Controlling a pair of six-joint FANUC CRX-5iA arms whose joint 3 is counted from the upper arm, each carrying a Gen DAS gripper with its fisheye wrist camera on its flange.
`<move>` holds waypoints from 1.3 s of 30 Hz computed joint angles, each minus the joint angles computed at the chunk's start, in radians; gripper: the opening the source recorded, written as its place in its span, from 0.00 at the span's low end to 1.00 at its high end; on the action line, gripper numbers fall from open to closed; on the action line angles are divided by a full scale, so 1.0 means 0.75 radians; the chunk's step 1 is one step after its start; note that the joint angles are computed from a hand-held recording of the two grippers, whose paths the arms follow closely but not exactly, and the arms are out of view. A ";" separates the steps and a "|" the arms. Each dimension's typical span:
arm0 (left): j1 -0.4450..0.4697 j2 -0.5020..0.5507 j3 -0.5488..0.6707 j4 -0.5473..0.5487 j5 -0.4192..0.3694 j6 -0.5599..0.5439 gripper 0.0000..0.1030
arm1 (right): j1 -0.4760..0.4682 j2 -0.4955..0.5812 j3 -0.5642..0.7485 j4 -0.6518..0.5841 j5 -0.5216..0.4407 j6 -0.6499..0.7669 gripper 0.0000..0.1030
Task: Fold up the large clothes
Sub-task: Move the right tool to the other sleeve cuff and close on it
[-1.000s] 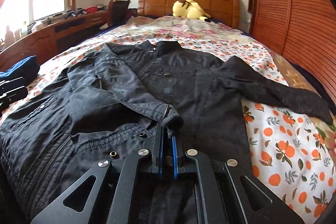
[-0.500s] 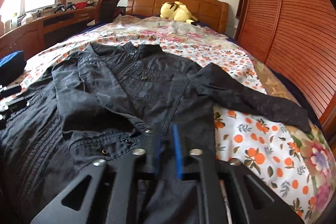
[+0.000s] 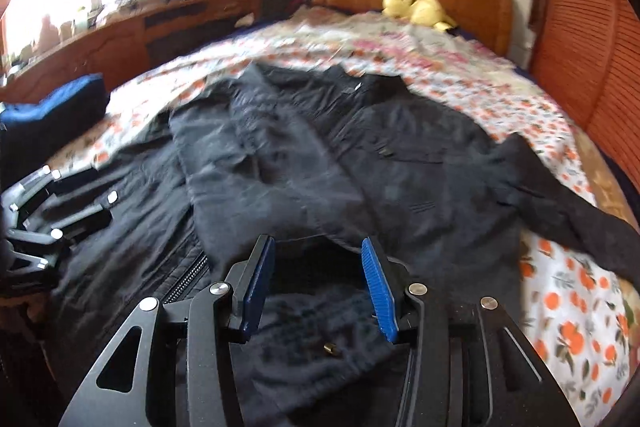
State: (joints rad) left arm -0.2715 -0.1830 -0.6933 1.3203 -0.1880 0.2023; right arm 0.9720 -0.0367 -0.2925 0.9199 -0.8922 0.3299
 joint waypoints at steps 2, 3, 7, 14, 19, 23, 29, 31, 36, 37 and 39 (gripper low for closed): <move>-0.006 0.001 -0.002 0.016 0.003 -0.019 0.73 | -0.014 0.039 0.062 -0.127 0.008 0.112 0.46; -0.007 0.003 -0.001 0.013 0.004 -0.018 0.73 | -0.023 0.056 0.093 -0.205 0.005 0.170 0.46; -0.002 0.004 -0.004 0.037 -0.014 -0.030 0.73 | -0.051 0.089 0.149 -0.373 -0.048 0.263 0.45; 0.009 0.008 -0.001 0.030 -0.036 -0.012 0.73 | -0.021 0.092 0.161 -0.334 -0.133 0.307 0.45; 0.014 0.011 0.002 0.019 -0.036 -0.003 0.73 | 0.025 -0.029 0.049 -0.233 -0.110 0.231 0.46; 0.016 0.013 0.005 0.005 -0.035 0.007 0.73 | 0.054 -0.153 -0.059 -0.137 -0.176 0.145 0.46; 0.012 0.014 0.003 0.009 -0.027 0.003 0.73 | -0.016 -0.291 -0.164 -0.055 -0.323 0.066 0.49; 0.010 0.015 0.002 0.008 -0.022 0.004 0.73 | -0.056 -0.320 -0.191 -0.026 -0.367 0.055 0.51; 0.008 0.018 0.002 0.003 -0.015 0.004 0.73 | -0.186 -0.382 -0.241 0.001 -0.432 0.002 0.58; 0.008 0.019 0.002 0.004 -0.014 0.003 0.73 | -0.218 -0.392 -0.243 -0.009 -0.435 -0.009 0.59; 0.008 0.019 0.001 0.007 -0.013 0.001 0.73 | -0.284 -0.384 -0.229 -0.016 -0.427 -0.023 0.60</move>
